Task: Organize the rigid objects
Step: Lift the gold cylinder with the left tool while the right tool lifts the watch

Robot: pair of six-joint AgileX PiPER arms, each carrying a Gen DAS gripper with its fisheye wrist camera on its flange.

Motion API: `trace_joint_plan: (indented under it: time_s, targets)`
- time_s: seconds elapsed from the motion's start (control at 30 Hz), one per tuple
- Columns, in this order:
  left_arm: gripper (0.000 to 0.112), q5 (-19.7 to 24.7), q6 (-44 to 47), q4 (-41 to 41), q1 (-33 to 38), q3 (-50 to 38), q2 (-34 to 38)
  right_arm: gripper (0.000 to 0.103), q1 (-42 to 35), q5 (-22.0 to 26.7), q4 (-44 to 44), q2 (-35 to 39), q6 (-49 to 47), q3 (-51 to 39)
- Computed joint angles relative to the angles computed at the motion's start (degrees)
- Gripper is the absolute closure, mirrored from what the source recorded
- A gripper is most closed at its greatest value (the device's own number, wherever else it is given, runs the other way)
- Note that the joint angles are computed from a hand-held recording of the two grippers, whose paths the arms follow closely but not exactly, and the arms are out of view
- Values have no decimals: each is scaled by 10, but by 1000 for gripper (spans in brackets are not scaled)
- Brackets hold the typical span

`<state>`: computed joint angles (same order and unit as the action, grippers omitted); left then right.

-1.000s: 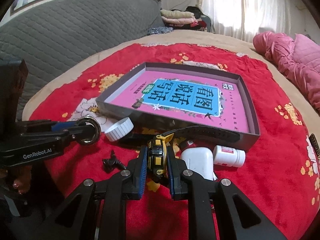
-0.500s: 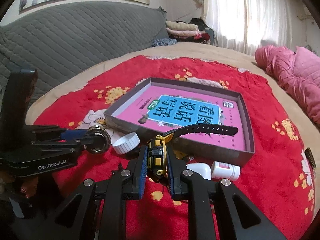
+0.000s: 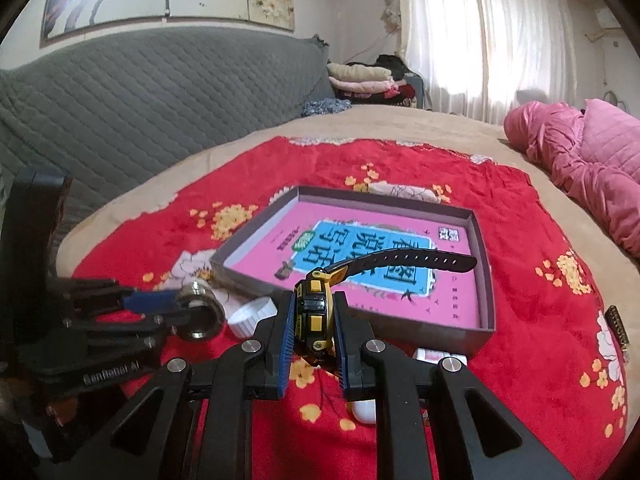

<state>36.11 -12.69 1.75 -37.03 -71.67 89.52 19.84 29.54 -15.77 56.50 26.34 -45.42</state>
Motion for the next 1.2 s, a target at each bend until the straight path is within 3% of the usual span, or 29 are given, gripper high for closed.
trace_joint_plan:
  time_s: [0.2, 0.43, 0.7, 1.2]
  targets:
    - [83, 25, -32, 26, -6, -35, 14, 85, -43, -26, 77, 26, -69, -33]
    - [83, 56, -61, 51, -14, -98, 43, 85, -67, -42, 83, 49, -86, -57]
    - [83, 76, -77, 65, -24, -157, 78, 85, -131, -44, 207, 66, -207, -83]
    - [83, 117, -94, 82, -24, -261, 147, 85, -151, -85, 185, 84, -215, -91]
